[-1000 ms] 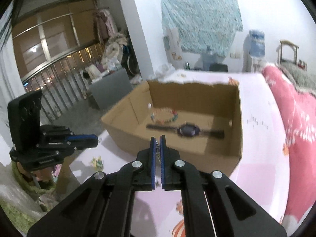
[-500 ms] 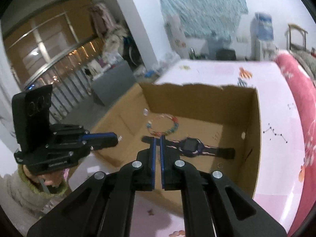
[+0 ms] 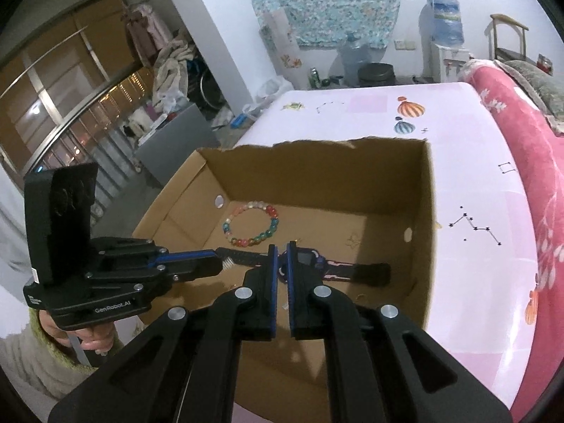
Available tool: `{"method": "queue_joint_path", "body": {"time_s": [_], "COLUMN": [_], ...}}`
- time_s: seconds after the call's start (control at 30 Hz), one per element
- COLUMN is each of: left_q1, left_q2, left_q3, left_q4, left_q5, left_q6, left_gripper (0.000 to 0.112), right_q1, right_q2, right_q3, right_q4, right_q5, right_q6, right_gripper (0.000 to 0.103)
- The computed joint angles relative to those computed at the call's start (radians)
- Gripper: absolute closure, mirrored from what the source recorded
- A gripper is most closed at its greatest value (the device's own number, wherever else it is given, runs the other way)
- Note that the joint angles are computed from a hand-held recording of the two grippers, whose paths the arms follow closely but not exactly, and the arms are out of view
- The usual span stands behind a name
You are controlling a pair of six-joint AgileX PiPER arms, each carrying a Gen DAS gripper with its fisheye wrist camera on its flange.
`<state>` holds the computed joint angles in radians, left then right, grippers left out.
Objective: Organize jewelry
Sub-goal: 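Carry both silver charms into the box and open both grippers, then withdraw both tools from the box back over the bed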
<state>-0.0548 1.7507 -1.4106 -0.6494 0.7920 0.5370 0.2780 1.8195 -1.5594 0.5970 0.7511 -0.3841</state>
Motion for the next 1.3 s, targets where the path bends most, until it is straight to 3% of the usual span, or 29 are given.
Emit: {"method": "queue_joint_path", "body": {"time_s": [0.2, 0.27, 0.5, 0.77, 0.93, 1.03, 1.13, 1.3], "left_q1": [-0.011, -0.009, 0.001, 0.029, 0.043, 0.025, -0.016, -0.133], "left_q2": [-0.006, -0.02, -0.133, -0.358, -0.499, -0.553, -0.571, -0.517], "left_q3": [-0.003, 0.008, 0.101, 0.301, 0.426, 0.502, 0.572, 0.654], "left_q4": [0.06, 0.066, 0.075, 0.087, 0.098, 0.121, 0.175, 0.4], "left_q5": [-0.018, -0.026, -0.069, -0.104, -0.084, -0.074, -0.1, -0.192], "left_q6": [-0.052, -0.057, -0.049, -0.03, -0.008, -0.023, -0.076, -0.331], "left_gripper": [0.108, 0.108, 0.107, 0.069, 0.043, 0.034, 0.03, 0.029], "right_q1": [-0.011, -0.014, -0.023, -0.049, -0.033, -0.013, 0.041, 0.179], "right_q2": [-0.033, -0.055, -0.156, -0.366, -0.491, -0.532, -0.543, -0.498], "right_q3": [0.023, 0.043, 0.133, 0.36, 0.508, 0.585, 0.647, 0.704], "right_q4": [-0.006, -0.006, -0.004, -0.017, -0.19, -0.282, -0.439, -0.704], "right_q5": [-0.019, -0.033, -0.087, -0.179, -0.222, -0.214, -0.203, -0.164], "right_q6": [0.01, 0.012, 0.011, 0.042, 0.234, 0.346, 0.513, 0.803], "right_gripper": [0.095, 0.076, 0.057, 0.032, 0.024, 0.021, 0.02, 0.019]}}
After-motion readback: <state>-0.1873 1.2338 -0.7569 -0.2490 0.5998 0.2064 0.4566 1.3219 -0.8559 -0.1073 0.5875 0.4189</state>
